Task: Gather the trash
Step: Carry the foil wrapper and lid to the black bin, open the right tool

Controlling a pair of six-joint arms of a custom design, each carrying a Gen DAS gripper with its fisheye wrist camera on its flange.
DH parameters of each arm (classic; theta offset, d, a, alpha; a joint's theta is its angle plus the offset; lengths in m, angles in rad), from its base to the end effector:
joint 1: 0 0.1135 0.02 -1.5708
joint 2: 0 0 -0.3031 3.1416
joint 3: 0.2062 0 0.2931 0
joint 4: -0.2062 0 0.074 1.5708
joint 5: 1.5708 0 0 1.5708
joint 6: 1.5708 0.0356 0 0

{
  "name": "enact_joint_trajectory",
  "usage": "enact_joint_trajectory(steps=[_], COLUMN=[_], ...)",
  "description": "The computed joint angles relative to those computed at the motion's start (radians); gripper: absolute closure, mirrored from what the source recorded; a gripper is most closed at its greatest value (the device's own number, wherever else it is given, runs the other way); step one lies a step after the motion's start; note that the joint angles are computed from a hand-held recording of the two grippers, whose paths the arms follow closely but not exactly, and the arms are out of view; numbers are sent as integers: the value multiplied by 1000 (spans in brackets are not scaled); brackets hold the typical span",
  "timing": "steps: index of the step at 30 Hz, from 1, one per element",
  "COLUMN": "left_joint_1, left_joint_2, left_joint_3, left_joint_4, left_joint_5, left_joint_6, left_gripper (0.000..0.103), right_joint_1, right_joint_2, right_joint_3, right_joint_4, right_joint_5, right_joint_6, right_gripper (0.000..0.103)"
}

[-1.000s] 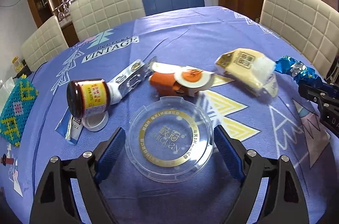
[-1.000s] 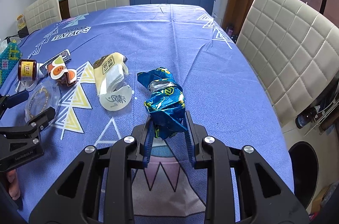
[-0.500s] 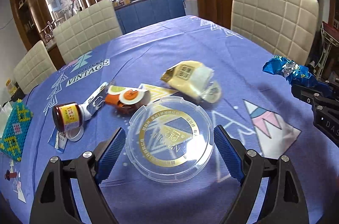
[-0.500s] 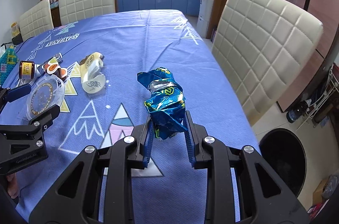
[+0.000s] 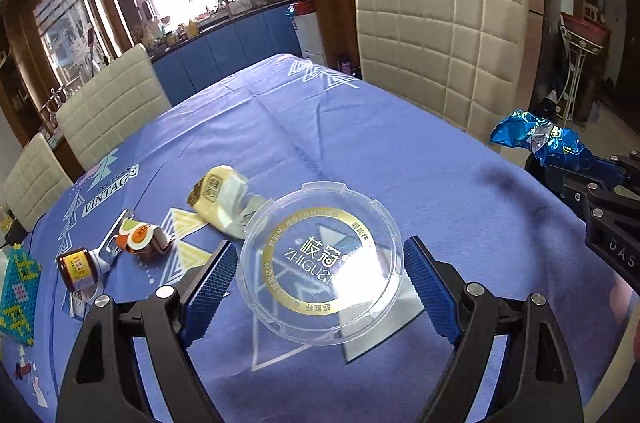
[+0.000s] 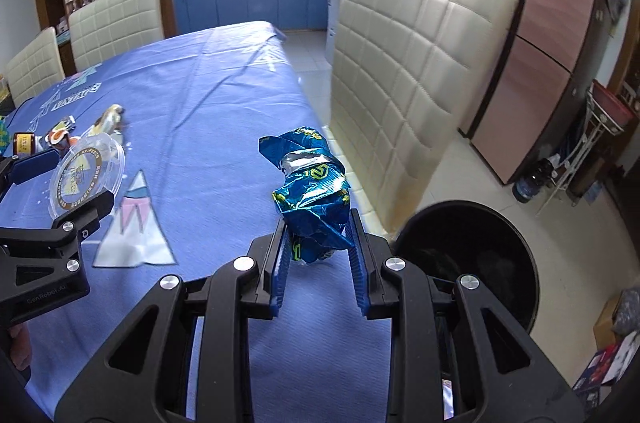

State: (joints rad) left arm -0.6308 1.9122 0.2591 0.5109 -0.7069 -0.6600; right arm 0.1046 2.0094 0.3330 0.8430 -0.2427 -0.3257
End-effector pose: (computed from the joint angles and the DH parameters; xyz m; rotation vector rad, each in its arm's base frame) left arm 0.1749 -0.0991 0.0163 -0.2239 2.3570 0.3866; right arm 0.2489 0.0347 0.0159 -0.6171 2.2991 0.1868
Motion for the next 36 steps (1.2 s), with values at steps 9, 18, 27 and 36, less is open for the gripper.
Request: enact_joint_trajectory(steps=[9,18,27,36], left_joint_1=[-92,-130,-156,-172], left_joint_2=[52,119,188,240], left_joint_3=[159,300,447,559], left_joint_4=[-97,-144,-182,-225], left_joint_5=[1,32,49,73], left_joint_6=[19,60,115,155], left_gripper=[21,20,20,20], right_joint_1=[-204,-326,-398,-464], right_joint_2=[29,80,129,152], right_joint_3=[39,104,162,231], right_joint_4=[-39,-67,-96,-157], right_joint_5=[-79,-106,-113,-123], right_joint_6=[-80,-122,-140,-149], right_gripper=[75,75,75,74])
